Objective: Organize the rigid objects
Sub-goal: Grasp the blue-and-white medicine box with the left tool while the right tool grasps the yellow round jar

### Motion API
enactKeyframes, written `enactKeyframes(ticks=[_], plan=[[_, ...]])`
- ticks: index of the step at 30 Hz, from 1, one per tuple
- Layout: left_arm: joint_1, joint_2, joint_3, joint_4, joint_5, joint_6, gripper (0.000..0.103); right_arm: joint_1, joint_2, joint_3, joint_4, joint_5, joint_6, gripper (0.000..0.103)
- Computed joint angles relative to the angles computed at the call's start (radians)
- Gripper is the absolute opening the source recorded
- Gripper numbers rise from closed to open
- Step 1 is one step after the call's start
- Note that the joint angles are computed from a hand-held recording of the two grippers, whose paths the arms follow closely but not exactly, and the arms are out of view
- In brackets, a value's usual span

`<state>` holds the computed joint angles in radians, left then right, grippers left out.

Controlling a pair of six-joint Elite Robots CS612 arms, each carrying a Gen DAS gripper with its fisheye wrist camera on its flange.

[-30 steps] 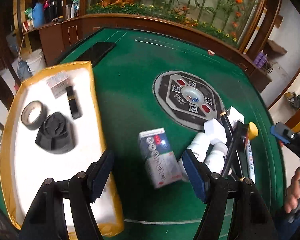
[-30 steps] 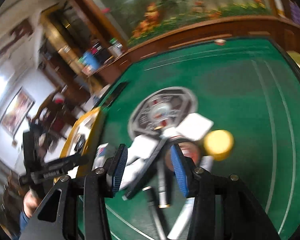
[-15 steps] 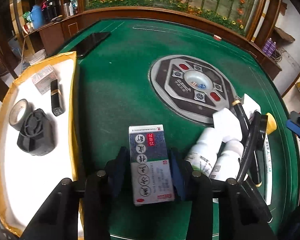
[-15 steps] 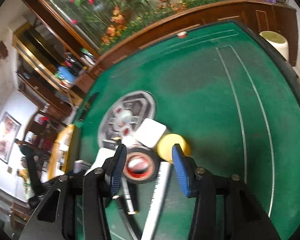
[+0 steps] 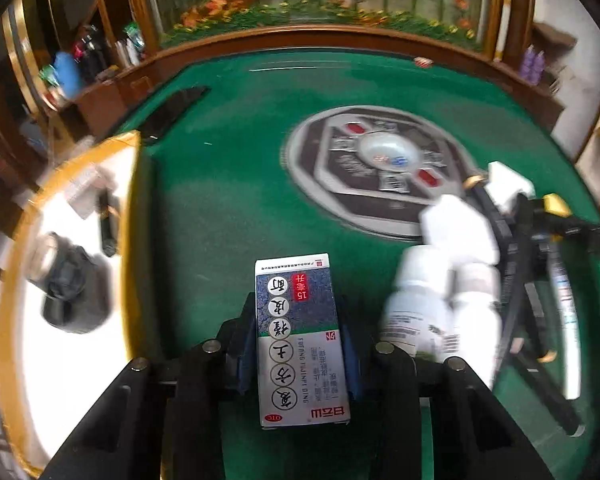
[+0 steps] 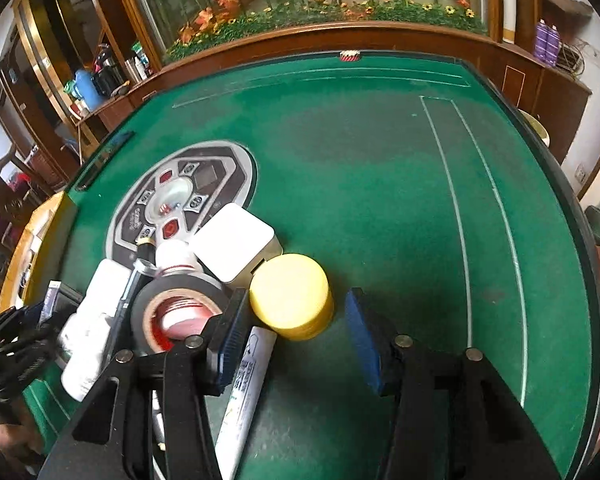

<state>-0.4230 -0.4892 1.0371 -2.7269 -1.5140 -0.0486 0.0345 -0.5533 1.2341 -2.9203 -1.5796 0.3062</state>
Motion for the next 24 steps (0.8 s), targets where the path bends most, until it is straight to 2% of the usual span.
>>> enactKeyframes(ticks=[2, 3, 8, 11, 17, 24], plan=[[-0.003, -0.002, 0.007, -0.011, 0.001, 0.007, 0.038, 0.0, 0.01, -0.012, 0.017, -0.005, -0.015, 0.048], [-0.002, -0.004, 0.011, -0.015, -0.008, 0.007, 0.038, 0.001, 0.012, -0.01, 0.001, -0.013, -0.016, 0.041], [0.005, -0.013, 0.026, -0.029, -0.054, -0.02, 0.038, -0.003, 0.001, 0.007, -0.019, -0.012, 0.019, 0.041], [0.005, -0.023, 0.045, -0.055, -0.057, -0.028, 0.038, -0.003, -0.009, 0.023, -0.056, -0.015, 0.033, 0.041], [0.007, -0.042, 0.071, -0.09, -0.075, -0.041, 0.037, -0.007, -0.028, 0.054, -0.128, 0.015, 0.054, 0.041], [0.019, -0.071, 0.107, -0.153, -0.097, -0.073, 0.038, -0.002, -0.036, 0.07, -0.188, 0.076, 0.035, 0.041]])
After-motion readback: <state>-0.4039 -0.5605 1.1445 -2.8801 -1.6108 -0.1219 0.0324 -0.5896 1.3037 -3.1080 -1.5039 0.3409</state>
